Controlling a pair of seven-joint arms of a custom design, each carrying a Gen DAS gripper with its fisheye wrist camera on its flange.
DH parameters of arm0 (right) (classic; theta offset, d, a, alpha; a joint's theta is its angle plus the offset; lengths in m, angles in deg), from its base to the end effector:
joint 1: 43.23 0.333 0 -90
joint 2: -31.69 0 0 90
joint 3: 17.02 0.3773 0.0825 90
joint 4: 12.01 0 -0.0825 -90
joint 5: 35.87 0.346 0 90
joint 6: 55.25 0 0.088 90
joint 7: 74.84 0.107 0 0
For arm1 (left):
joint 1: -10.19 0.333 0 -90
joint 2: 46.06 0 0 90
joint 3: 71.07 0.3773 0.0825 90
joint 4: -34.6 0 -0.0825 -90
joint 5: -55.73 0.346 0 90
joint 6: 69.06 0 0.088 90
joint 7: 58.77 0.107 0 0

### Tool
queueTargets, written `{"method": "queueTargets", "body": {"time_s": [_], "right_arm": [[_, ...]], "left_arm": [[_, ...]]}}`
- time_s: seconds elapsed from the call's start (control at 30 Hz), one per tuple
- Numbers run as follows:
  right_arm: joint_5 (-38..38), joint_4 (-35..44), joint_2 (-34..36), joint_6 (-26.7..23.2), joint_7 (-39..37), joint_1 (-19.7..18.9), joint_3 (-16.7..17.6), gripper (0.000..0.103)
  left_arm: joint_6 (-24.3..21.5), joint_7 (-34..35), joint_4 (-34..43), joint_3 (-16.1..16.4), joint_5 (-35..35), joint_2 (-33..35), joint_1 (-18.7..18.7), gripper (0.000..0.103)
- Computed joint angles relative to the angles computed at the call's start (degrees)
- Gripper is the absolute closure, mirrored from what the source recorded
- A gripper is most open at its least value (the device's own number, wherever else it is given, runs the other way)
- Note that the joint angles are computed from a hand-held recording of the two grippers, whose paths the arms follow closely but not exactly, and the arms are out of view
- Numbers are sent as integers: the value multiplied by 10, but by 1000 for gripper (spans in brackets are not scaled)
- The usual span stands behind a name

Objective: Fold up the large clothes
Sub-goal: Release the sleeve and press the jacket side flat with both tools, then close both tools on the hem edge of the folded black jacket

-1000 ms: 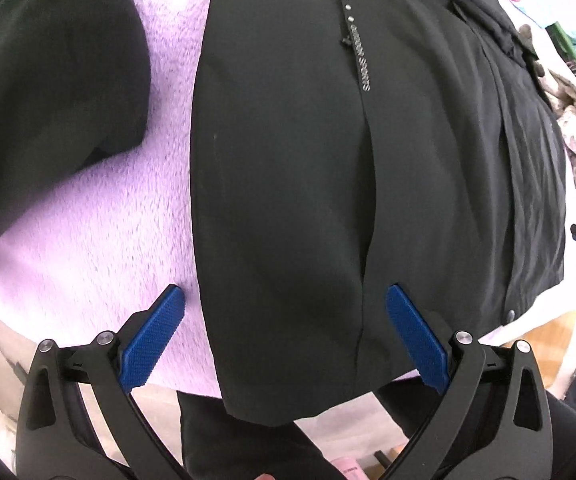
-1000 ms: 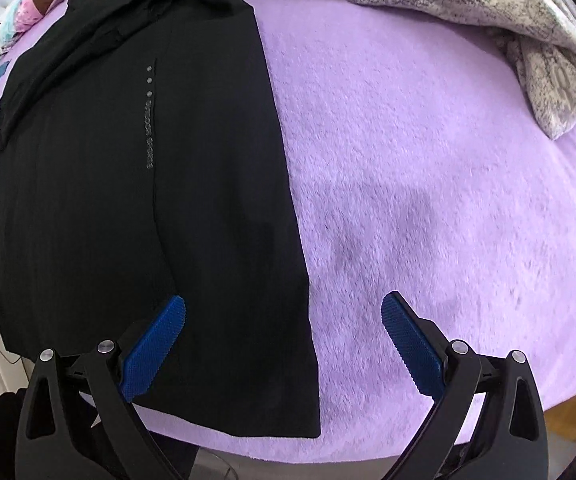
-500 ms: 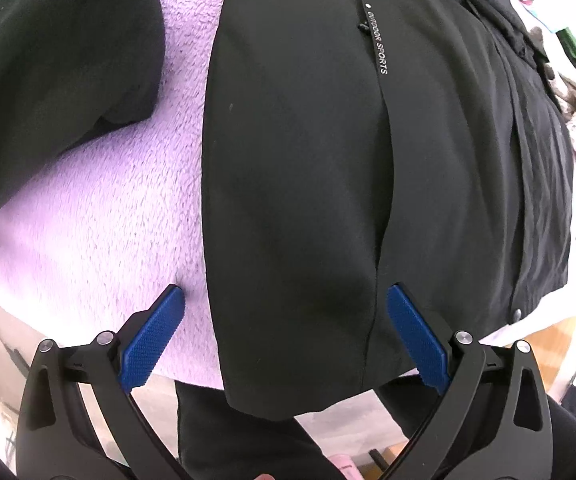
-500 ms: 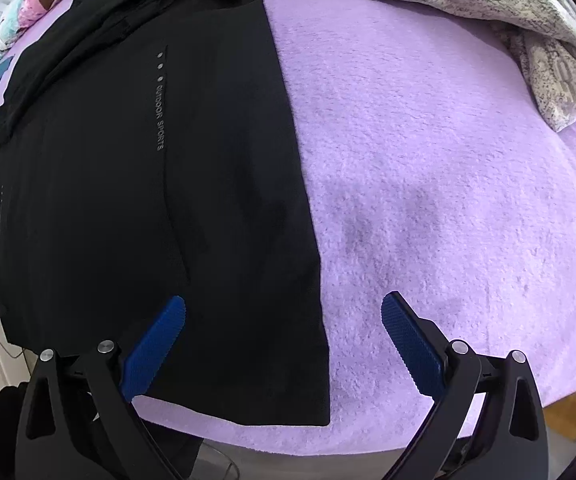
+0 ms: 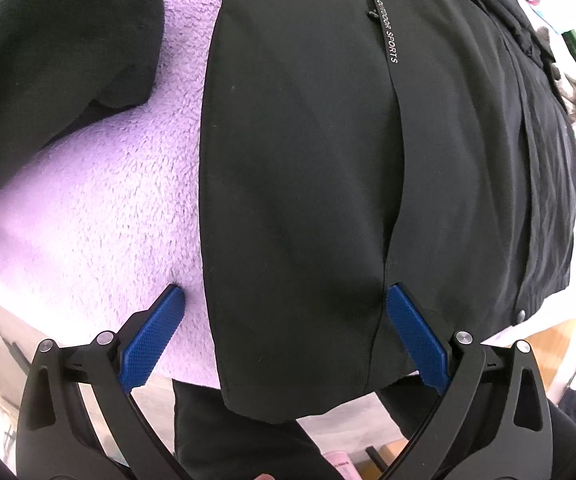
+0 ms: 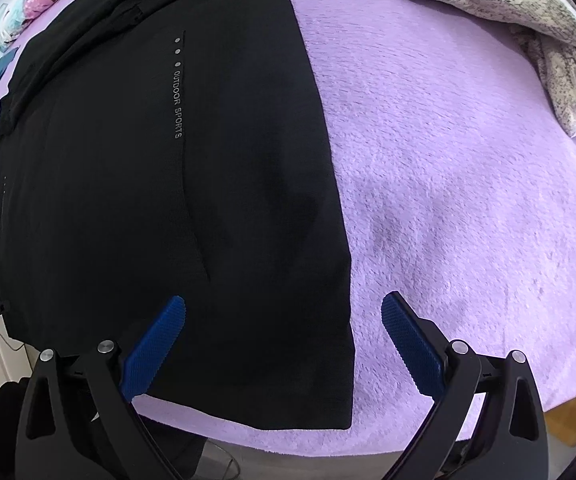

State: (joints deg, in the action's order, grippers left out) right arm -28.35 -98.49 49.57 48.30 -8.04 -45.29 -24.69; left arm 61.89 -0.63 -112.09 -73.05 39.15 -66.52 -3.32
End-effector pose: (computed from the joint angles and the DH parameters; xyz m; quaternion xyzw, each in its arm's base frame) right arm 0.6309 -0.0838 0.5544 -0.7765 0.6286 0.0255 0.0353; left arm 0.3549 -0.1062 0.4786 0.8464 -0.5201 0.0773 0.0843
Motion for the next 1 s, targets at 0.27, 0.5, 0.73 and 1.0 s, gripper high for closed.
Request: {"method": "queueTargets", "body": {"time_s": [0.27,0.5,0.73,1.0], "right_arm": [[2,-3,14,0,3,5,1,6],[0,-32,17,17,-6,8,1,6],[4,-60,17,36,-2,8,-1,7],[20,-68,23,40,-5,-2,-4,17]], "left_arm": [[1,8,-2,3,-7,5,2,6],[12,42,-12,9,-42,6,-3,6],[9,68,-6,6,-65,17,-8,8],[2,66,-2,5,-83,17,2,26]]}}
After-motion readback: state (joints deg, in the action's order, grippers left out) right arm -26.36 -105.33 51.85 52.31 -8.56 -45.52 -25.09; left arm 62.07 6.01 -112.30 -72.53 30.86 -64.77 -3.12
